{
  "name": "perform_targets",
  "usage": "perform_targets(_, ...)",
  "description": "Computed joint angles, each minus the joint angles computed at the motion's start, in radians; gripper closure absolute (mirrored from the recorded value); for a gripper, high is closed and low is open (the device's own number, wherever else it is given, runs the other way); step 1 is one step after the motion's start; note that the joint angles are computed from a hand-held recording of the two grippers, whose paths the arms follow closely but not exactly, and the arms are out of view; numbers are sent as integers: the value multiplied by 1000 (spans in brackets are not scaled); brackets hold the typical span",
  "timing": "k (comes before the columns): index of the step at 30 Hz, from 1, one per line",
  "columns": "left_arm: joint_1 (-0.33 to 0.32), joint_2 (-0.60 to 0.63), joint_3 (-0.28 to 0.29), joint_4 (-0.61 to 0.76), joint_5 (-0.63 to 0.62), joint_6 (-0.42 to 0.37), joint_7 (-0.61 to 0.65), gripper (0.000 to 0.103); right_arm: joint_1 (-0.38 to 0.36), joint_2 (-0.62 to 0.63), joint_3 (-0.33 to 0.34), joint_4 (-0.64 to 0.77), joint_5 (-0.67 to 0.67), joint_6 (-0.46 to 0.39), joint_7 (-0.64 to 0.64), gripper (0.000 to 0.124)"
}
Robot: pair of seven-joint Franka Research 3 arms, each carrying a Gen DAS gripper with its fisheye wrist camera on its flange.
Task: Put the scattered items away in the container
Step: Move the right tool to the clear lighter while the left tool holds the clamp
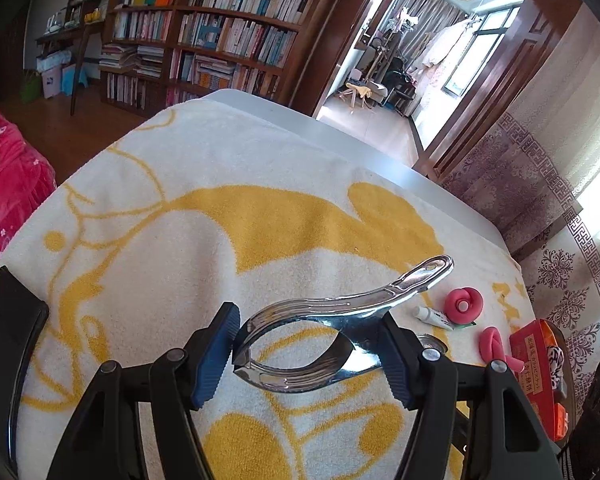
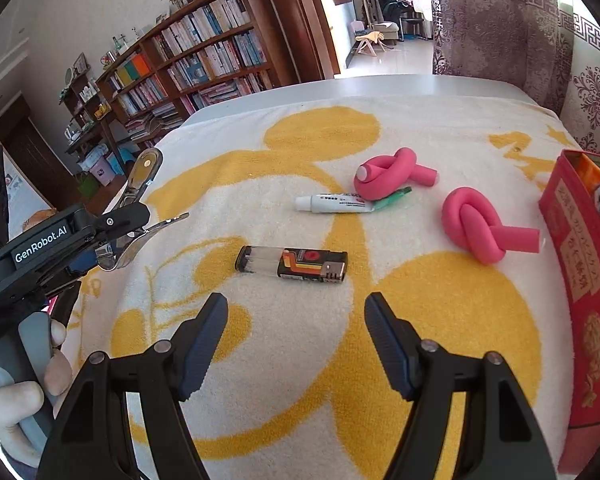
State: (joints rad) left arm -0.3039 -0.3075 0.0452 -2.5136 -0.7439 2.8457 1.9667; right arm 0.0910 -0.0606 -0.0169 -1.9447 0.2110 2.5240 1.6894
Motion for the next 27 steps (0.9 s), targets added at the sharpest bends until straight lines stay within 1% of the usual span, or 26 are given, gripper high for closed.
perform_targets(2, -1, 0, 5, 1, -9, -4, 8, 35, 4, 34, 6, 35, -26, -8, 26, 49)
perform_targets(5, 10, -1, 10, 0, -20, -4, -6, 35, 12, 71, 8, 77, -64, -14, 64, 45)
perform_targets(8, 22, 3, 12, 1, -28, -7, -22, 35, 23, 99, 7, 112, -111, -24, 97, 45)
perform_targets(14, 21, -2, 5, -2, -31, -14, -17, 35, 56, 145, -2, 167, -313, -46, 201, 44)
perform_targets(18, 23, 0, 4, -1, -31, -21, -18, 35, 71, 155, -11, 173, -409, -63, 245, 44)
perform_targets(20, 25, 1, 4, 2, -33, -29, -19, 35, 77, 150, -14, 164, -467, -61, 267, 49)
perform_targets(21, 26, 2, 4, 3, -36, -32, -18, 35, 76, 144, -13, 154, -470, -51, 257, 50)
perform_targets(24, 27, 3, -1, 4, -37, -37, -12, 35, 75, 128, -10, 130, -486, -32, 258, 51)
perform_targets(27, 28, 2, -7, 2, -36, -37, -9, 35, 64, 104, -8, 98, -459, -3, 255, 51)
